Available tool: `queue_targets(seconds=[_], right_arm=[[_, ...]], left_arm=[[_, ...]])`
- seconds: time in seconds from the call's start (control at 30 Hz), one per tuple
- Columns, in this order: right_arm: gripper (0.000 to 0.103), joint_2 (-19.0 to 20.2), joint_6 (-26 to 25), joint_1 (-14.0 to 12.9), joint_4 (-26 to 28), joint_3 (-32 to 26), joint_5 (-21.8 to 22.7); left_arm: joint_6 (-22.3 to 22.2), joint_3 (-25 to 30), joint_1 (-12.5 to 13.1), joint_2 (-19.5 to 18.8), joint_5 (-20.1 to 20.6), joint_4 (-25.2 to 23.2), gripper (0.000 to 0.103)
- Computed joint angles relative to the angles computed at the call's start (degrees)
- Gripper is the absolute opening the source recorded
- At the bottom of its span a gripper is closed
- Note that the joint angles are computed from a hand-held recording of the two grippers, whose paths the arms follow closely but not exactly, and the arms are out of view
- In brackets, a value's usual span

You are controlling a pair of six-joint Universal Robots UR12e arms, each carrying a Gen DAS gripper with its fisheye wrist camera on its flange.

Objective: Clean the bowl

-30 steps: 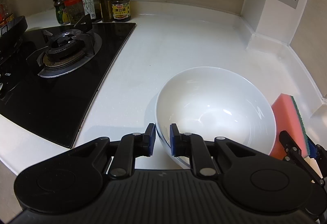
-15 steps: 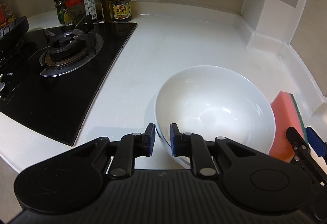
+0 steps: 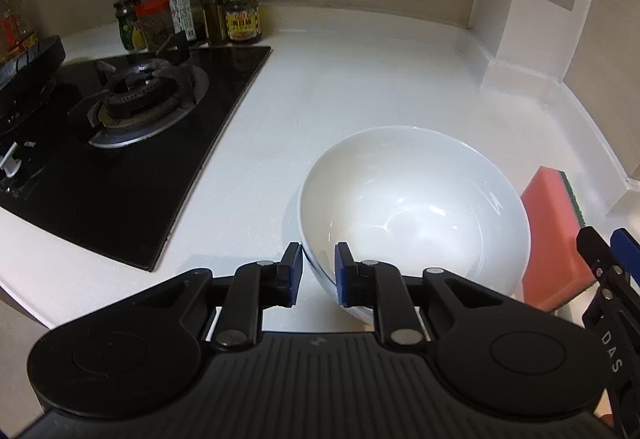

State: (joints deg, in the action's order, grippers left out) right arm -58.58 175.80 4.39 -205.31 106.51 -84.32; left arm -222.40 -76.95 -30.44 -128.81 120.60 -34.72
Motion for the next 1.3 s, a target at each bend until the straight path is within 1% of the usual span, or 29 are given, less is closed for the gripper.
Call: queue_targets(seconds=[0.07, 0.1, 0.2, 0.4, 0.67, 0.8, 1.07, 1.17, 1.23, 1.3], right_arm=[[0.029, -0.1, -0.3, 0.0, -0.8, 0.2, 0.4], [0.029, -0.2, -0.3, -0.1, -1.1, 0.4, 0.6], [0.029, -0.6, -0.4, 0.0, -1.7, 0.8, 1.0], [0.029, -1.4, -0.5, 0.3, -3.0, 1.6, 0.1], [0.029, -3.2, 1.8, 1.8, -3.6, 3.6, -4.1], [0.029, -4.8, 2.7, 2.5, -4.4, 5.9, -5.4], [0.029, -8.7, 3.9, 3.7, -5.2, 11.3, -7.5], [0.029, -10.2, 4.0, 4.5, -5.2, 13.4, -9.4], [0.029, -11.3, 4.4, 4.8, -4.9, 14.7, -10.3], [0.029, -12.3, 5.0, 4.9, -4.8, 15.8, -10.1]], left_arm=[[2.2, -0.6, -0.5, 0.0, 2.7, 3.5, 0.017], [3.1, -0.9, -0.5, 0.1, 2.8, 4.8, 0.017], [3.7, -1.7, -0.5, 0.7, 2.4, 7.0, 0.017], [4.3, -2.9, -0.5, 1.4, 1.0, 7.6, 0.017], [6.5, -6.5, -0.8, 3.8, -0.2, 9.9, 0.017], [7.5, -9.0, -1.2, 5.5, -0.7, 11.1, 0.017], [9.3, -13.1, -3.0, 8.4, -0.3, 10.3, 0.017], [9.8, -14.6, -3.9, 9.3, -0.4, 10.0, 0.017], [9.6, -15.4, -4.4, 9.8, -0.2, 9.7, 0.017], [9.3, -16.1, -4.9, 10.3, -0.1, 10.1, 0.017]])
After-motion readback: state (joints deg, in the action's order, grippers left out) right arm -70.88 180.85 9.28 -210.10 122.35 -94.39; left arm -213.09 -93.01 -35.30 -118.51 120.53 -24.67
